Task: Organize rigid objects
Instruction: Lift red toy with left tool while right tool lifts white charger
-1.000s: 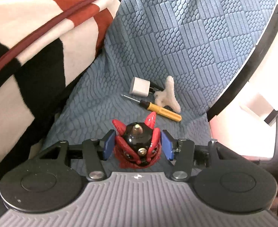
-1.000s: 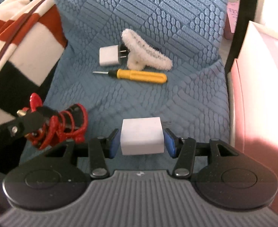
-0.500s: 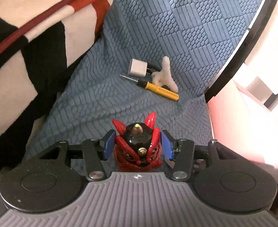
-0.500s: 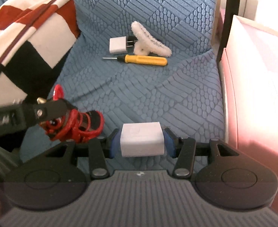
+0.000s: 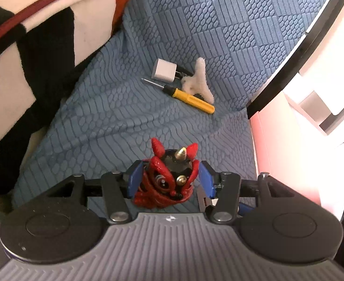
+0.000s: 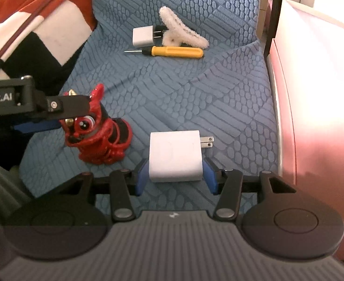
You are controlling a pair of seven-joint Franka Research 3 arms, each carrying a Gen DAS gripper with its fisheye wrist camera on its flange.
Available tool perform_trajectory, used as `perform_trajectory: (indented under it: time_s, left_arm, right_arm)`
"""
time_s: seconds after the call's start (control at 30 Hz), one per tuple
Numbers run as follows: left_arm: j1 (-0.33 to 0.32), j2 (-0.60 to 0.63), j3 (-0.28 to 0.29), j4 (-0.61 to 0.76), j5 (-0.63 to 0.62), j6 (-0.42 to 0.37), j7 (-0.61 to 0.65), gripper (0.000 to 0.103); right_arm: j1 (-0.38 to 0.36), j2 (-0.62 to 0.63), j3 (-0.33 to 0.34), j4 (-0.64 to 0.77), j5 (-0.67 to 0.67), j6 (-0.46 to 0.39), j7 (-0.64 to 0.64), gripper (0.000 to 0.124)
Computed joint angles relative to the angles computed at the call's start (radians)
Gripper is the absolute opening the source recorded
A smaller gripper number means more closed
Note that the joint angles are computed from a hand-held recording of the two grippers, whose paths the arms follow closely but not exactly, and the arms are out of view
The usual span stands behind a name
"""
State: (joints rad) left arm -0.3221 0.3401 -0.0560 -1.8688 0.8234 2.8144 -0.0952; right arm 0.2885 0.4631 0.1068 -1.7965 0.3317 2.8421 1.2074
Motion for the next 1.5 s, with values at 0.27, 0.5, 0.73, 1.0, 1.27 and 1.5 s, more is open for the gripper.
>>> perform_trajectory:
  time_s: [0.27, 0.5, 0.73, 1.0, 1.27, 1.5]
  left_arm:
    - [0.003, -0.019, 0.016, -0.024, 0.029, 0.021, -0.065, 0.071]
    - [0.011, -0.003, 0.000, -0.008, 0.022, 0.018, -0.024, 0.072]
    - [0.001, 0.030, -0.006, 0.034, 0.003, -0.020, 0.059, 0.072]
    - [-0.011, 0.048, 0.010, 0.044, -0.003, -0.019, 0.062, 0.071]
    - [-0.011, 0.084, -0.003, 0.100, -0.043, -0.075, 0.158, 0.071]
    - [-0.020, 0.103, 0.008, 0.121, -0.056, -0.070, 0.174, 0.061]
  right_arm:
    - [-0.003, 0.001, 0.000, 0.004, 0.015, -0.015, 0.014, 0.055]
    - [-0.020, 0.004, 0.019, 0.004, 0.041, -0.007, -0.012, 0.055]
    - [-0.003, 0.035, 0.002, 0.034, 0.020, -0.012, -0.004, 0.055]
    - [0.011, 0.045, 0.002, 0.022, -0.004, 0.054, -0.009, 0.055]
    - [0.017, 0.039, -0.011, 0.008, -0.022, 0.084, -0.008, 0.055]
    - [0.014, 0.056, -0.019, 0.034, -0.046, 0.058, -0.001, 0.054]
